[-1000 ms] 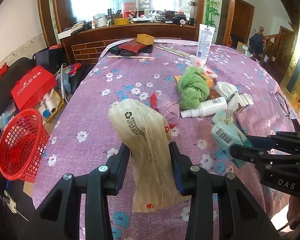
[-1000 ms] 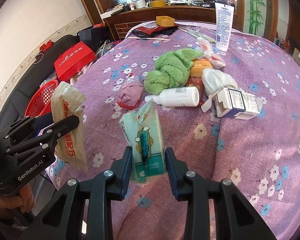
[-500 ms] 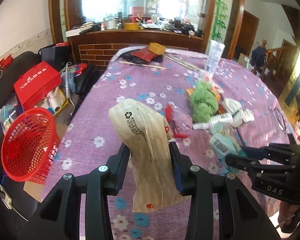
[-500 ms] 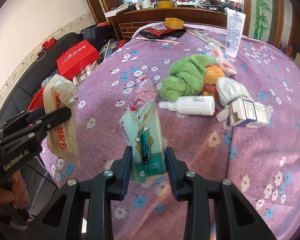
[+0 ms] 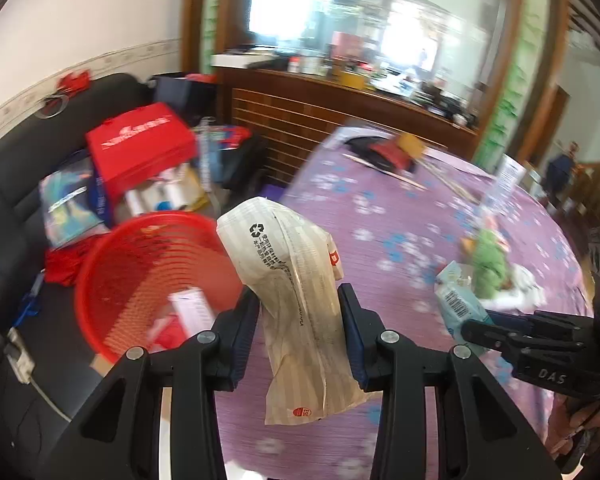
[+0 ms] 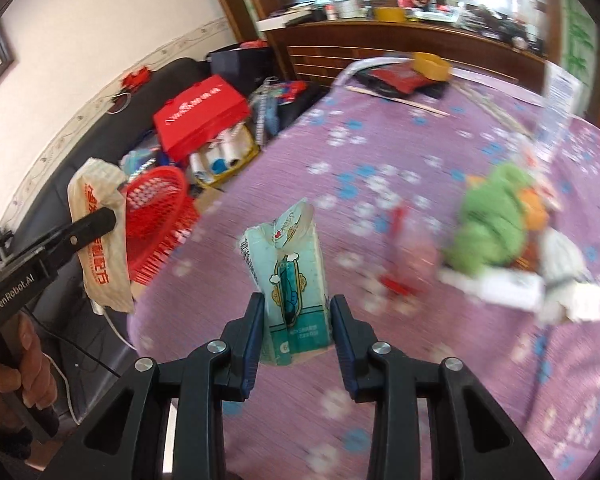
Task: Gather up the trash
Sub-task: 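Carry the white bag and tissue pack to the red wastebasket and release both, then grasp the pink-and-red wrapper with the left gripper while the right gripper grasps a white medicine box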
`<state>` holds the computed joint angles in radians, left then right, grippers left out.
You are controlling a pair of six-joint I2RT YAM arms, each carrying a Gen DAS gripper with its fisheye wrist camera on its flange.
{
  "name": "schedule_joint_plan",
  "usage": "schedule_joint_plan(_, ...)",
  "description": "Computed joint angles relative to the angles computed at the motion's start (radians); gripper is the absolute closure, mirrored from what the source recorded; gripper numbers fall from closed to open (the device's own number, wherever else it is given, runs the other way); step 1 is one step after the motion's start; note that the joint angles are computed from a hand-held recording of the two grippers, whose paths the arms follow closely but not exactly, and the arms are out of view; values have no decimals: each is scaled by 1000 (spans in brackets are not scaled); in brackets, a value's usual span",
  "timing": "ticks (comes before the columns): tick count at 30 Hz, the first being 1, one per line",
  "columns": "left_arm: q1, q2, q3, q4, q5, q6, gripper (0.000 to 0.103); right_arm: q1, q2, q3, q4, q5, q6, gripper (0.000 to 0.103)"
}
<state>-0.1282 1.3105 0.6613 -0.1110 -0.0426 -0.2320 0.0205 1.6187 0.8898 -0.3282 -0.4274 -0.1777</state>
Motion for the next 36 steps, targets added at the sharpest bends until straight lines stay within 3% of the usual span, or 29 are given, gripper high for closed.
schedule_joint_plan(7,286,43,15,0,133,93,64,233,111,168,5,19,148,67)
schedule_joint_plan(15,436,173,76,43,207,170,64,396,338,459,-31,52,259,63)
schedule_joint_plan(17,457,210,95,47,228,179,62,417,403,538,-46,40,290,54)
schedule_joint_plan(19,469,247,120,47,233,178,53,434,444,585,-38,60,314,42)
schedule_joint_plan(20,477,253,124,44,231,176,49,438,455,600,-41,76,320,42)
schedule_joint_plan(29,441,215,87,49,302,166,48,346,282,378,30,35,328,41)
schedule_joint_plan(36,216,224,86,34,324,178,48,178,34,33,59,25,334,41)
